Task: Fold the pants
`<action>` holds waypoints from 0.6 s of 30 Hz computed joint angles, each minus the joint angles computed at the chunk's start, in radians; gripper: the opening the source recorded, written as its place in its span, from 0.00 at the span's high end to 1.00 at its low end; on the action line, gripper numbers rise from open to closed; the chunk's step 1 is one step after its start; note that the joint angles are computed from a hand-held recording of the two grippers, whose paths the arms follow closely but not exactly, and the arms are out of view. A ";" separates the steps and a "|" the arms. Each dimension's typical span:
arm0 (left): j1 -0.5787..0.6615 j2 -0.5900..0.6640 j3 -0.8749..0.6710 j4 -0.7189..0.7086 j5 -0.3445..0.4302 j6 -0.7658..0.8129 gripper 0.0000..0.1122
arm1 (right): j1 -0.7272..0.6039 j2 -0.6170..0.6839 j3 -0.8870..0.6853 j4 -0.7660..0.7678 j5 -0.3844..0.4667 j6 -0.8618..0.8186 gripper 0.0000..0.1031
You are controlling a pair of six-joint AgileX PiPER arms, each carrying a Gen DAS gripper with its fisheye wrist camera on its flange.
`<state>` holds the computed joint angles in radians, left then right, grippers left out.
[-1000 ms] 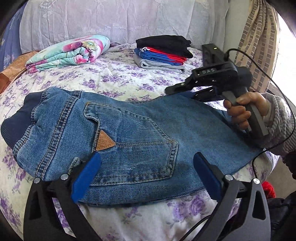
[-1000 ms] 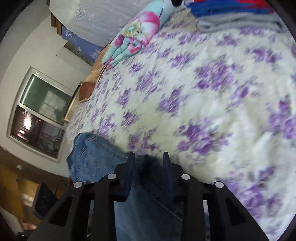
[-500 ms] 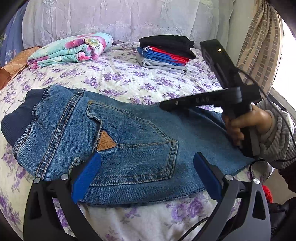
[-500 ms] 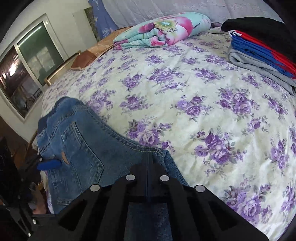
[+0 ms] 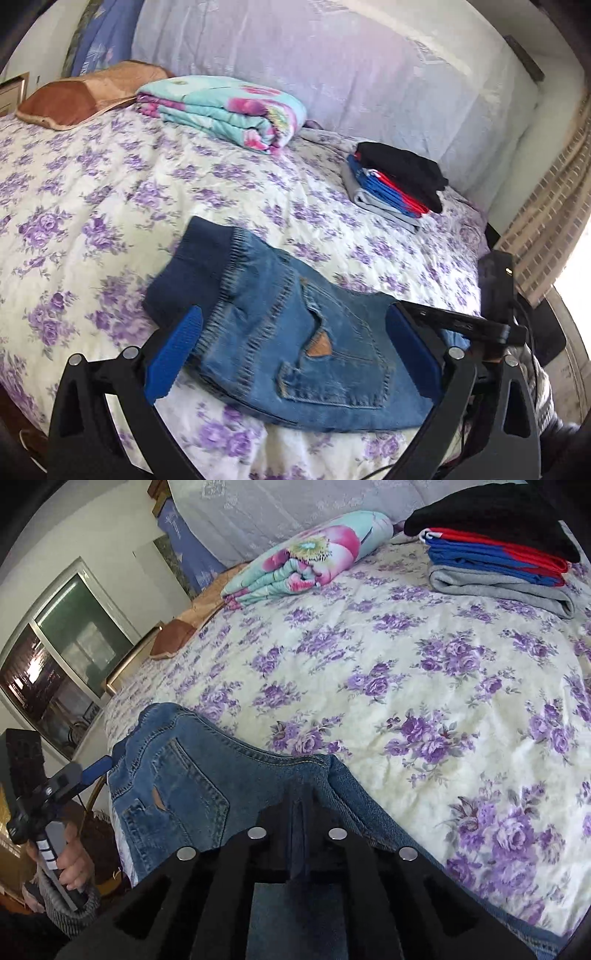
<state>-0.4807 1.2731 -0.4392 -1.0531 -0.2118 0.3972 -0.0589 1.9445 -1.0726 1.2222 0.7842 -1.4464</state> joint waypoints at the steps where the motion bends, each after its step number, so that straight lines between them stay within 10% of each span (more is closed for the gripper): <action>1: 0.012 0.036 -0.009 -0.100 -0.033 0.082 0.13 | -0.020 -0.024 0.036 0.041 0.012 -0.044 0.73; 3: 0.061 0.133 -0.038 -0.267 -0.037 0.218 0.13 | -0.059 -0.093 0.134 0.141 0.000 -0.165 0.46; 5: 0.132 0.234 -0.058 -0.281 0.033 0.216 0.12 | -0.093 -0.139 0.197 0.200 -0.011 -0.260 0.46; 18: -0.217 -0.004 0.020 -0.539 -0.328 0.344 0.14 | -0.854 -0.284 0.424 0.119 0.304 -0.353 0.33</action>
<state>-0.6981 1.2690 -0.4196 -1.5925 -0.5401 0.7409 -0.9125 1.6604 -0.6486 1.3414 1.0884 -1.7996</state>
